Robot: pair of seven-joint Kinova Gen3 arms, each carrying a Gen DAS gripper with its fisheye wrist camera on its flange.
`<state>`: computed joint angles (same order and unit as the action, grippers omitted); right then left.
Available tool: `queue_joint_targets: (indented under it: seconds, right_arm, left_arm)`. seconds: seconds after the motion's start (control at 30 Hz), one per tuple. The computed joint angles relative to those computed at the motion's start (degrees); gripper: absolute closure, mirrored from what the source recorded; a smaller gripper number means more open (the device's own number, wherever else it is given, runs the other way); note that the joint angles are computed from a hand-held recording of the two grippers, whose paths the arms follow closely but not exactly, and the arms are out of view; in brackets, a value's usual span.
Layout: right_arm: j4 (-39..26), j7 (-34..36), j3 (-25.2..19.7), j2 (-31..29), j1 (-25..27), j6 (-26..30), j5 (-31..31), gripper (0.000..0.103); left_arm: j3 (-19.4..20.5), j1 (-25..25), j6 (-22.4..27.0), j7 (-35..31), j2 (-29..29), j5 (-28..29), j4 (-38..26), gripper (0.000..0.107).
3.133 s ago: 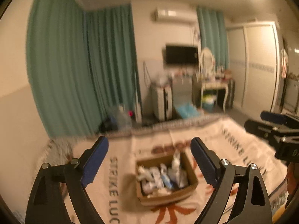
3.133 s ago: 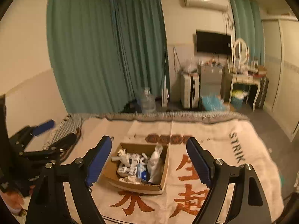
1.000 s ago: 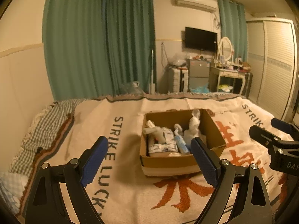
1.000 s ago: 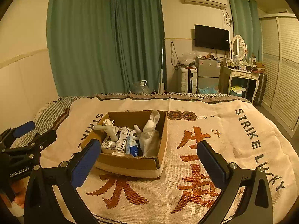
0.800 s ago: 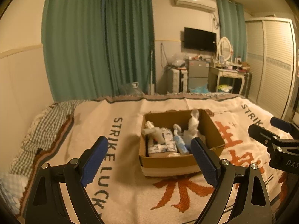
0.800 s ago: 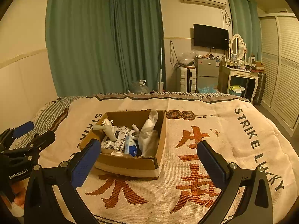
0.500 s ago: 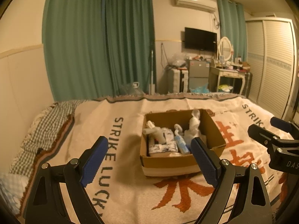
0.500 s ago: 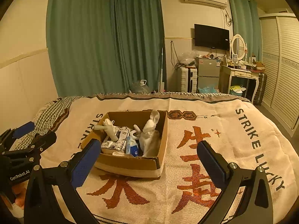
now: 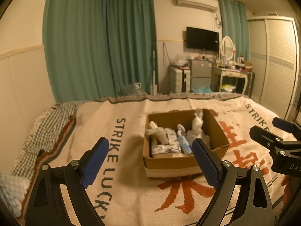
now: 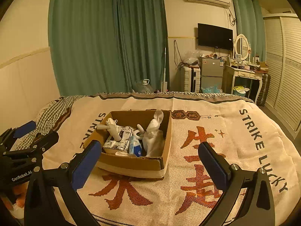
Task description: Organize soft objects
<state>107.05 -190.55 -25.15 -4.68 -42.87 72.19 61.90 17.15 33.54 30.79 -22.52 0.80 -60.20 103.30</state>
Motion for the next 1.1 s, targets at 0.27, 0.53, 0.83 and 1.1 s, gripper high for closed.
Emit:
queue_joint_targets:
  seconds: [0.27, 0.53, 0.83, 1.1]
  right_arm:
    - [-0.1, 0.1, 0.1, 0.1, 0.0, -0.1, -0.2, 0.0]
    - [-0.2, 0.3, 0.1, 0.2, -0.1, 0.0, -0.3, 0.0]
    - [0.1, -0.1, 0.3, -0.1, 0.2, -0.2, -0.7, 0.0]
    - [0.0, -0.1, 0.2, -0.1, 0.5, -0.2, -0.8, 0.0]
  left_arm:
    - [0.1, 0.1, 0.1, 0.7, 0.1, -0.2, 0.1, 0.016]
    - [0.0, 0.2, 0.3, 0.7, 0.1, -0.4, 0.1, 0.016]
    - [-0.2, 0.4, 0.9, 1.8, 0.4, -0.6, 0.1, 0.016]
    - [-0.5, 0.6, 0.7, 1.6, 0.5, 0.0, 0.0, 0.016]
